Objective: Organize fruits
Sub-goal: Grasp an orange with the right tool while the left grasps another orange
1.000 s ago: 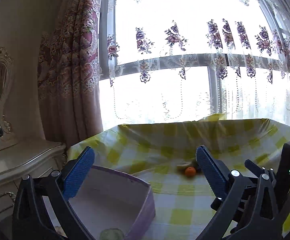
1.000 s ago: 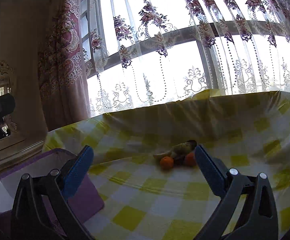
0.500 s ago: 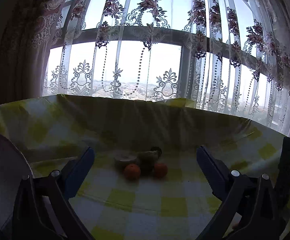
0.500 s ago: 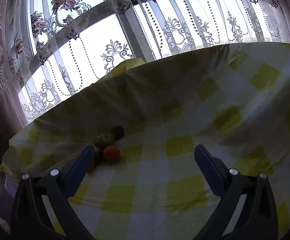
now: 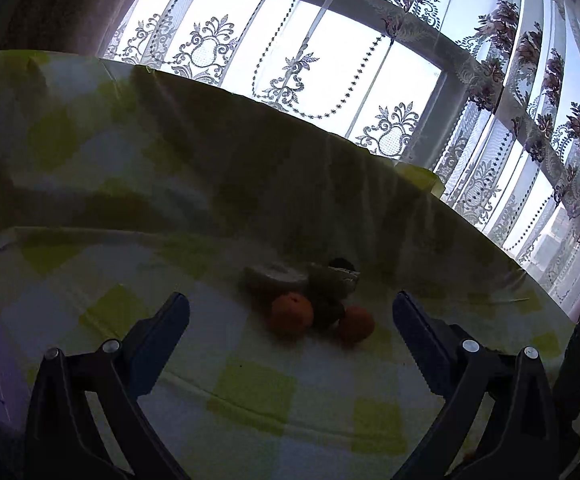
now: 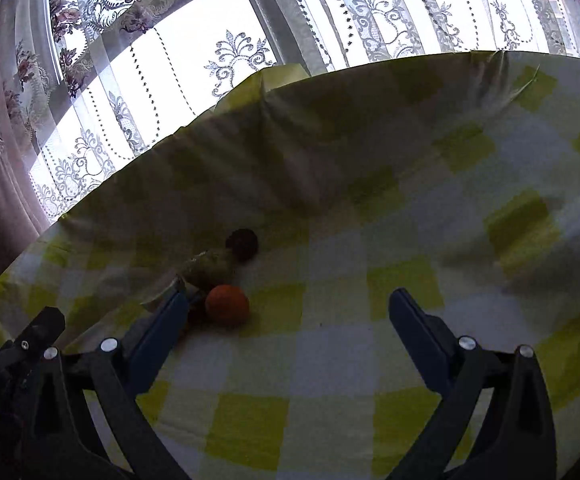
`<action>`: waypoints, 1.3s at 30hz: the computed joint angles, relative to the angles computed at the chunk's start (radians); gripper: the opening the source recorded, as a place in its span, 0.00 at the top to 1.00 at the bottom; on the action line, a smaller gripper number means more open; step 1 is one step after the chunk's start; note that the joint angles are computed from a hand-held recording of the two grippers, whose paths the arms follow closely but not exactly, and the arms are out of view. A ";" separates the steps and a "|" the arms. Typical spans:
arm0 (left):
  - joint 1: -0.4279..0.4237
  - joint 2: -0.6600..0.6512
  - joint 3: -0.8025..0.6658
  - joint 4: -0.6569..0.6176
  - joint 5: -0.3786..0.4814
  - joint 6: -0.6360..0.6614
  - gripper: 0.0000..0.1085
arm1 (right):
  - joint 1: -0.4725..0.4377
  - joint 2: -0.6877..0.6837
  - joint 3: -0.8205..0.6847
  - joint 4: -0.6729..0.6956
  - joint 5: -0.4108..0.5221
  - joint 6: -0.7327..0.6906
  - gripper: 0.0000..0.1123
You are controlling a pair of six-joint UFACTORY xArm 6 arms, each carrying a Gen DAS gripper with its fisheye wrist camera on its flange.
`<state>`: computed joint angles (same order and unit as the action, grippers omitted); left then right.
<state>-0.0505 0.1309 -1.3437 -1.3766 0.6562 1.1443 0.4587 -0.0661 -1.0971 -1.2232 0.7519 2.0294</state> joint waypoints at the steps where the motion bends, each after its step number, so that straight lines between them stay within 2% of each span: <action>1: 0.004 0.006 -0.007 0.006 0.006 -0.012 0.09 | -0.013 0.010 -0.007 0.016 -0.034 -0.027 0.10; 4: -0.005 0.020 -0.020 0.074 -0.013 -0.041 0.09 | -0.043 0.044 -0.032 0.093 -0.103 -0.131 0.10; 7: -0.019 0.029 -0.026 0.144 -0.043 -0.065 0.09 | -0.062 0.099 -0.086 0.201 -0.130 -0.296 0.10; 12: -0.030 0.065 -0.059 0.240 -0.073 -0.118 0.09 | -0.065 0.238 -0.258 0.410 -0.043 -0.615 0.10; 14: -0.015 0.083 -0.081 0.257 -0.013 -0.154 0.09 | -0.069 0.304 -0.338 0.509 -0.013 -0.758 0.10; 16: -0.015 0.084 -0.079 0.269 -0.010 -0.165 0.09 | -0.072 0.368 -0.421 0.575 0.014 -0.874 0.10; 21: -0.012 0.094 -0.091 0.289 0.013 -0.193 0.09 | -0.085 0.485 -0.575 0.687 0.069 -1.044 0.27; 23: -0.012 0.106 -0.102 0.304 0.018 -0.213 0.09 | -0.078 0.479 -0.566 0.654 0.061 -1.018 0.49; 24: -0.016 0.111 -0.108 0.315 0.018 -0.225 0.09 | -0.074 0.466 -0.545 0.631 0.049 -0.986 0.65; 27: -0.031 0.128 -0.126 0.344 0.011 -0.238 0.09 | -0.078 0.394 -0.436 0.604 -0.018 -0.866 0.68; 29: -0.049 0.148 -0.152 0.370 0.004 -0.239 0.09 | -0.081 0.322 -0.335 0.540 -0.068 -0.725 0.68; 33: -0.095 0.210 -0.228 0.546 -0.011 -0.336 0.09 | -0.086 0.174 -0.140 0.401 -0.148 -0.432 0.68; 36: -0.107 0.285 -0.331 0.695 0.038 -0.471 0.11 | -0.094 0.078 -0.026 0.310 -0.202 -0.268 0.68; 39: -0.108 0.356 -0.441 0.777 0.141 -0.519 0.25 | -0.075 0.004 0.045 0.222 -0.200 -0.147 0.68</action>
<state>-0.1588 0.4873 -1.7849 -0.5992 0.7975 0.6257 0.3832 -0.0616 -1.0524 -1.0007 0.5523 1.8819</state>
